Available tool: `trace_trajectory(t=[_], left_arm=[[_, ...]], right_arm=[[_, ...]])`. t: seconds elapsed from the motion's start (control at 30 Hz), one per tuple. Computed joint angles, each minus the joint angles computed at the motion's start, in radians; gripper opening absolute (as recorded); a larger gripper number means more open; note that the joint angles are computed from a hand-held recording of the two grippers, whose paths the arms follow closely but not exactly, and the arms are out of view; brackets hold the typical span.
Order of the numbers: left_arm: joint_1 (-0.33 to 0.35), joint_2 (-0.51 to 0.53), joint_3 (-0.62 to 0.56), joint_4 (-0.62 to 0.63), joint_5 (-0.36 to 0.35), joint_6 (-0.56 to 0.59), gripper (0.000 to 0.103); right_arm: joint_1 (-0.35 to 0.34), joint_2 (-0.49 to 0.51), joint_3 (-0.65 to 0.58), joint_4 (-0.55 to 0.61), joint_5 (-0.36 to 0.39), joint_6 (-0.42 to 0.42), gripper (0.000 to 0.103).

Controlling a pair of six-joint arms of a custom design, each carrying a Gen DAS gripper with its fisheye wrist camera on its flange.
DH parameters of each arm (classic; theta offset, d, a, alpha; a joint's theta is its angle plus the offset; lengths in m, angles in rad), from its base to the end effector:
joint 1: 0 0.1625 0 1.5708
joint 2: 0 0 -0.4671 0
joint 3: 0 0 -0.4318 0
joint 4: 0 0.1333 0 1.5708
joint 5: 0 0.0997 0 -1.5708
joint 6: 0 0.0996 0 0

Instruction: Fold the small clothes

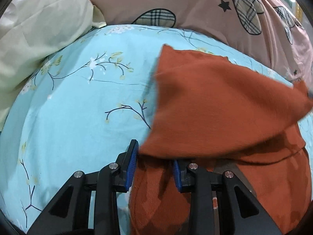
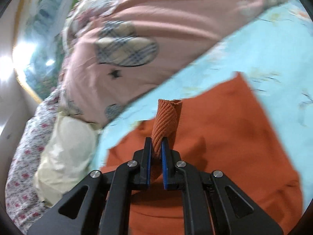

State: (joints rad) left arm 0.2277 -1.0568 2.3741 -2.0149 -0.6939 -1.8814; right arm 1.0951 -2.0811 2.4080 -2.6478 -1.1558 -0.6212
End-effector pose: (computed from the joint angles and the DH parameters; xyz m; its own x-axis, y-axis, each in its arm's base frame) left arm -0.2967 -0.2842 0.0339 -0.7272 -0.3691 -0.5788 0.2178 0.6755 -0.7044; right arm 0.0095 -0.3602 0.4327 -0.9589 -0.2364 0.1569 -0.2743 0.6306 -0.7260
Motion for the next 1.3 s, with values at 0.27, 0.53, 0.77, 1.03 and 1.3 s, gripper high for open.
trace_trajectory(t=[0.27,0.53,0.77,1.03,1.3], left_arm=[[-0.047,-0.043,0.048,0.024,0.007,-0.158,0.035],[-0.081,-0.055,0.085,0.010,0.024,-0.249,0.036],[-0.119,-0.068,0.147,-0.069,0.068,-0.304,0.038],[-0.143,-0.071,0.199,-0.159,0.107,-0.324,0.038],[-0.161,-0.057,0.255,-0.279,0.149,-0.325,0.039]], right_arm=[[-0.098,-0.017,0.006,0.049,-0.078,-0.039,0.015],[-0.120,-0.098,0.042,-0.031,-0.092,-0.045,0.021],[0.123,0.016,0.012,0.025,-0.146,-0.128,0.056],[0.506,0.568,-0.189,0.113,-0.437,-0.113,0.067],[0.584,0.872,-0.433,0.508,-0.494,-0.090,0.063]])
